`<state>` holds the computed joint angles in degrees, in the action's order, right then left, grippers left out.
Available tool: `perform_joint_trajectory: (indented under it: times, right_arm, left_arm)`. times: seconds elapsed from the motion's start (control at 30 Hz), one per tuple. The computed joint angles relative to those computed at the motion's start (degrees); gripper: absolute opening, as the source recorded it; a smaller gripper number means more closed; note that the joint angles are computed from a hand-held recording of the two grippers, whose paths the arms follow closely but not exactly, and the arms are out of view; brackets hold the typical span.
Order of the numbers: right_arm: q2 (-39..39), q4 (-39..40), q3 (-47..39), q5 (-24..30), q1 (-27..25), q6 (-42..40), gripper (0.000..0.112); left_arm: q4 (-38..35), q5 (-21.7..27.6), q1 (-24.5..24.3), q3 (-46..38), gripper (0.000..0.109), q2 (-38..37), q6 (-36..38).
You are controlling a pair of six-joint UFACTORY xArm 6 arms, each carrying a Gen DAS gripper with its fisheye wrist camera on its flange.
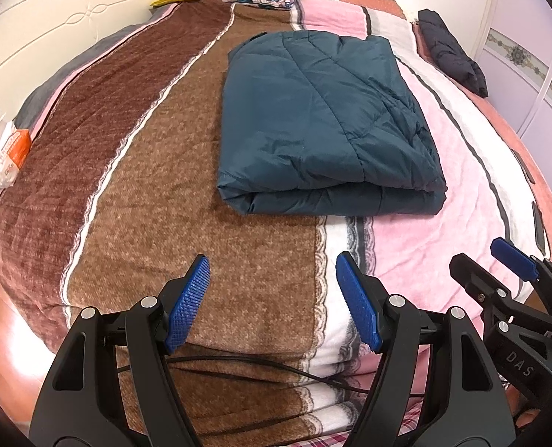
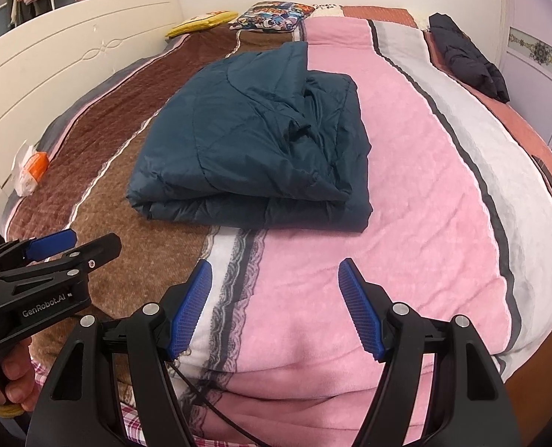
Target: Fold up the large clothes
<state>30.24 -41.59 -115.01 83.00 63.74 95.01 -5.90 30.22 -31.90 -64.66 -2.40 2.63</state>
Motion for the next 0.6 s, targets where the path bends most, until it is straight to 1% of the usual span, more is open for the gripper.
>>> perform_joint_trajectory:
  times: [0.27, 0.6]
  right_arm:
    - [-1.4, 1.3, 2.8, -2.0, -0.6, 1.4, 0.069]
    - [-1.8, 2.6, 3.8, -2.9, -1.1, 1.1, 0.069]
  left_arm:
    - [0.6, 0.1, -0.2, -0.1, 0.07, 0.2, -0.6]
    - [0.7, 0.5, 0.0, -0.2, 0.07, 0.5, -0.7]
